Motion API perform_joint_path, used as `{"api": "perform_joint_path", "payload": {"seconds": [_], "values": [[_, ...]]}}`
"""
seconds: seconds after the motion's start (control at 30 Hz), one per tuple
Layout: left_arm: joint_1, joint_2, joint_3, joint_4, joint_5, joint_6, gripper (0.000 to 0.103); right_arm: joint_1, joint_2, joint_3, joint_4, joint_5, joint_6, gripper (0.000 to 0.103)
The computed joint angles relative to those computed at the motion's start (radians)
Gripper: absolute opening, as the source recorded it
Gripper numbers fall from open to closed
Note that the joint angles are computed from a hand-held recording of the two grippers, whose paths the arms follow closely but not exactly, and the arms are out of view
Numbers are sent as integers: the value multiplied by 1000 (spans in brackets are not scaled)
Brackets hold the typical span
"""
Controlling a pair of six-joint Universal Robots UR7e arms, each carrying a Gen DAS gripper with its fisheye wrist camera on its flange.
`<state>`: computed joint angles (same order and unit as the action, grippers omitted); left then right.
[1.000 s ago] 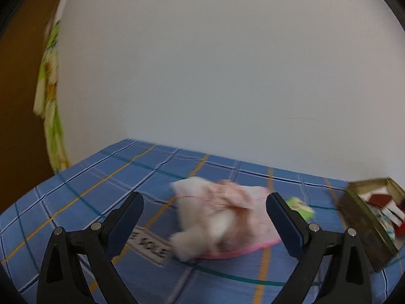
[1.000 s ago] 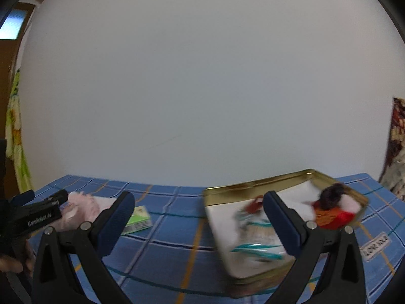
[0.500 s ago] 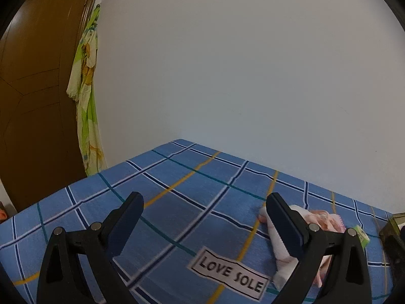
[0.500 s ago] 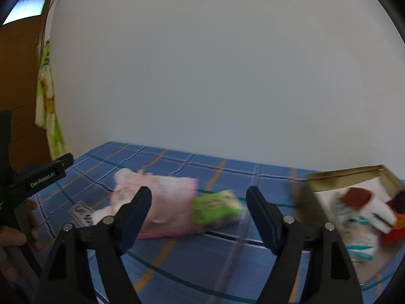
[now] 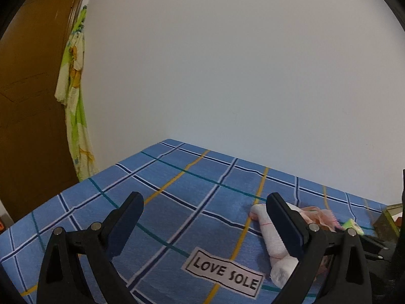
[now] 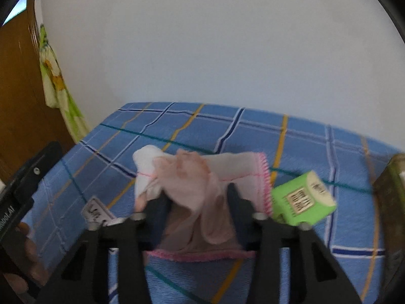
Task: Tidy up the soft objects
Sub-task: 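Grasp the pink-trimmed cloth with the right gripper and lift it, then grasp the white rolled towel with the left gripper while the right gripper holds the pink cloth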
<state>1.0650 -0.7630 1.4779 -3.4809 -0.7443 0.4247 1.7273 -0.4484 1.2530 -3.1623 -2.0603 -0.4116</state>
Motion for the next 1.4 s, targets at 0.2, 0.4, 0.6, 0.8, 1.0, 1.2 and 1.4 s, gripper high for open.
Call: {"api": "perform_joint_path", "payload": {"seconds": [0.2, 0.4, 0.6, 0.8, 1.0, 1.2, 1.4], "values": [[7, -27, 24, 80, -68, -43, 99, -11, -77, 145, -121, 102, 29, 13], [5, -41, 52, 89, -104, -21, 99, -14, -170, 301, -283, 146, 42, 9], [1, -61, 71, 134, -133, -32, 99, -5, -207, 360, -375, 102, -34, 12], [-3, -53, 66, 104, -106, -19, 99, -9, -192, 285, -139, 175, 45, 68], [-5, -57, 68, 117, -126, -5, 99, -2, -98, 118, -18, 77, 74, 58], [-9, -61, 76, 136, -134, 25, 99, -19, -96, 107, 33, 91, 84, 9], [-6, -95, 107, 238, -241, 14, 99, -27, -208, 279, -169, 220, 79, 9]]}}
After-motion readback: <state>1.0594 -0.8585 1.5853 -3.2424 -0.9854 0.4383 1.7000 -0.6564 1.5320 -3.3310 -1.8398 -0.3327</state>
